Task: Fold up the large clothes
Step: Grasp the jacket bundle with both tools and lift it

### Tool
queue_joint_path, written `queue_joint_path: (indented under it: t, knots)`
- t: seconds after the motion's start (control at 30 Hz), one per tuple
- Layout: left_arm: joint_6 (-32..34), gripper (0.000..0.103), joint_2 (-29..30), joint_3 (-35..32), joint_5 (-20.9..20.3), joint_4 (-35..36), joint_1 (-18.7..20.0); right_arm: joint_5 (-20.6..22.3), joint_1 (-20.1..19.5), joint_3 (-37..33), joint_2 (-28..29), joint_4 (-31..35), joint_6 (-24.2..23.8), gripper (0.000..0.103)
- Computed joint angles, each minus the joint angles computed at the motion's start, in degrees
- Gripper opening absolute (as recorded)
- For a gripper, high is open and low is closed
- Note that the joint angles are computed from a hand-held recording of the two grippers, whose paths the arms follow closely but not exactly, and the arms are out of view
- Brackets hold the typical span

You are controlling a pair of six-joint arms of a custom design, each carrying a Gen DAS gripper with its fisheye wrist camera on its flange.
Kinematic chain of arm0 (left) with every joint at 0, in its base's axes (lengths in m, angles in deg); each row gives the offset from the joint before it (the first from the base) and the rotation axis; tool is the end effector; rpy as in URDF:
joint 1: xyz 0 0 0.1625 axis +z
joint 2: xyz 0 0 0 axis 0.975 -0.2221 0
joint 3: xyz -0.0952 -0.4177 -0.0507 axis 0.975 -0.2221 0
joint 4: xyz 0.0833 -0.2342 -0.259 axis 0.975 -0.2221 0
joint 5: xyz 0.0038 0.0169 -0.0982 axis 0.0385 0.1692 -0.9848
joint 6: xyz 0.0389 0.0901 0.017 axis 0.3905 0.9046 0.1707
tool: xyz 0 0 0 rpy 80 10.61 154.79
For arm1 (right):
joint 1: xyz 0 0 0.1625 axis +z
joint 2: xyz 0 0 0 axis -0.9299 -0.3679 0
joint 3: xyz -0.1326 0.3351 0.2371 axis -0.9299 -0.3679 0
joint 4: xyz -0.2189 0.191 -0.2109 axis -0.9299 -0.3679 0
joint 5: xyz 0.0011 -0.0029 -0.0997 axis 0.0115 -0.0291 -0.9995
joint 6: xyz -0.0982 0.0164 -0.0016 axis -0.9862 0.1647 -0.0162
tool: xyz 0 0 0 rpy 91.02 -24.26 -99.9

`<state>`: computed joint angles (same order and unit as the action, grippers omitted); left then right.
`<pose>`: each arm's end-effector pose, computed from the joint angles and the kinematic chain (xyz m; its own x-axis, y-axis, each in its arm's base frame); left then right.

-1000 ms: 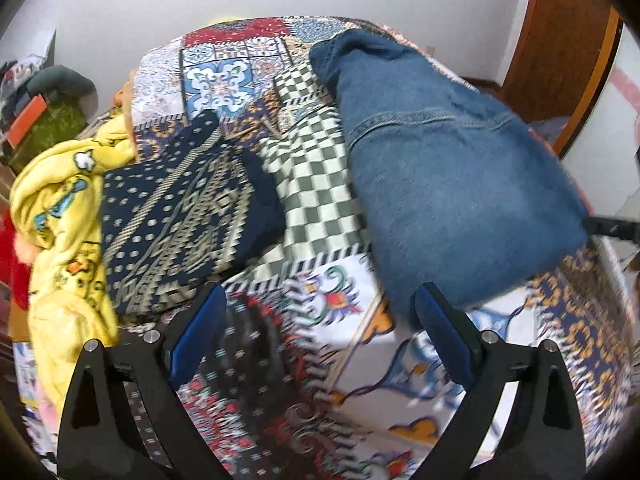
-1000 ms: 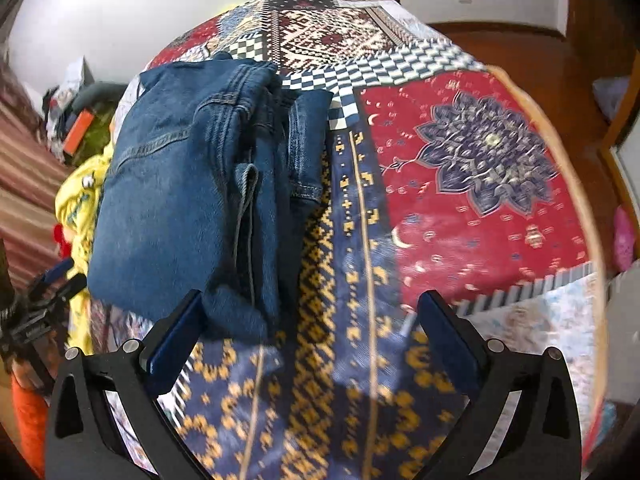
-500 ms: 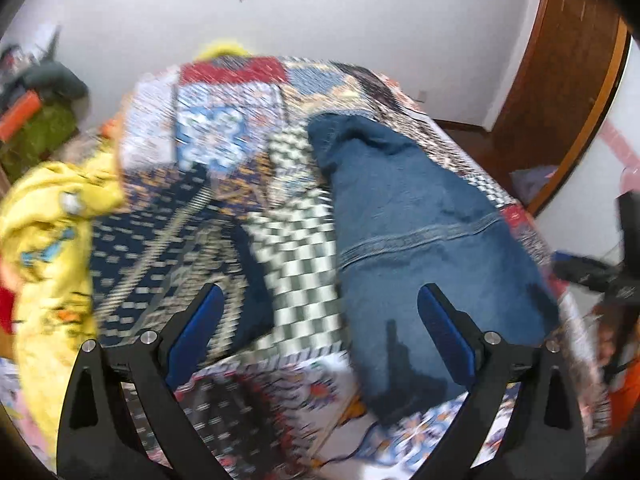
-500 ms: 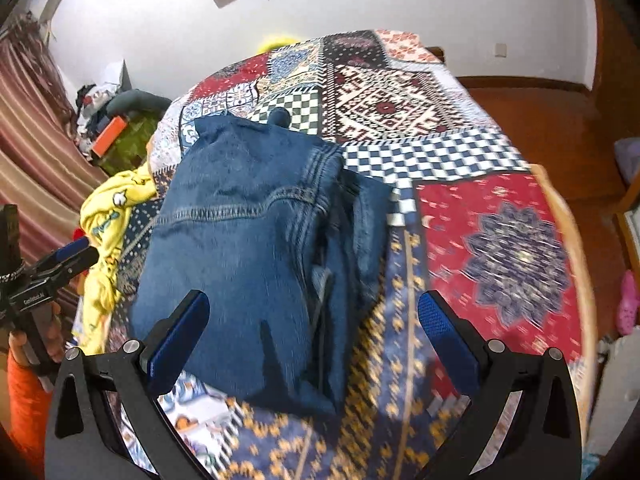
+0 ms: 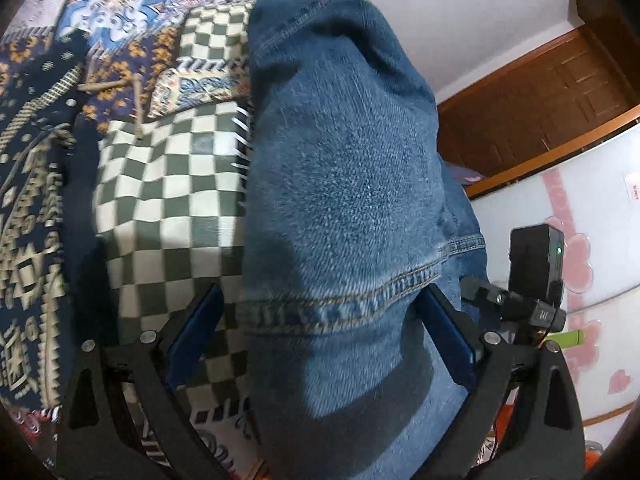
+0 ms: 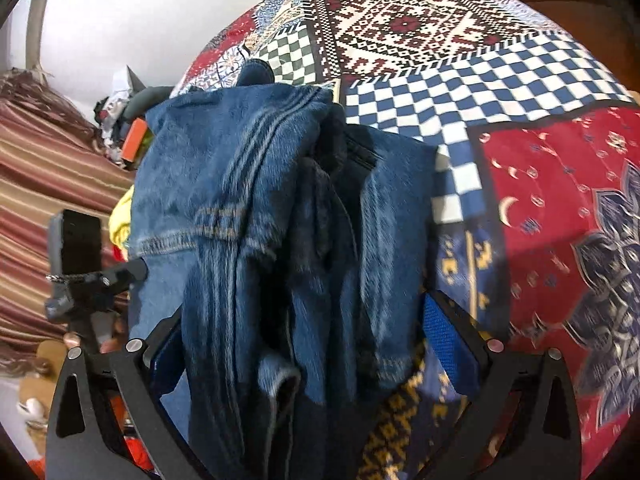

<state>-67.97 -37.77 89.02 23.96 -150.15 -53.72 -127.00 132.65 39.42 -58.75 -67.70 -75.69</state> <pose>-0.2891 -0.3317 -0.0251 -0.9571 -0.2674 -0.1113 -0.1639 0.8169 -0.5530 -0.0582 -0.4037 0.3731 -0.8876 -0.4606 -0.0043 -0.4571 0.8796 0.1320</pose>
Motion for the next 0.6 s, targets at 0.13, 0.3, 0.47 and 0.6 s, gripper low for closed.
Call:
queue_joint_path:
  t: [0.13, 0.3, 0.47, 0.6]
  knots:
    - [3.01, 0.089, 0.81, -1.80, -0.83, 0.22, 0.32, 1.25, 0.06, -1.84, 1.50, 3.46, 2.63, 0.081]
    - [1.61, 0.070, 0.24, -3.29, 0.45, 4.89, -1.15, 0.50, 0.98, -1.99, 0.40, 4.05, 3.33, 0.056]
    - [-1.71, 0.047, -2.83, -2.34, 1.51, 7.18, -4.40, 0.94, 3.94, -1.90, -2.20, 4.92, 4.47, 0.034]
    - [-7.08, 0.044, -8.07, -2.57, 4.99, 18.01, -9.06, 2.75, 8.00, -0.28, -5.86, 5.37, 4.18, 0.029]
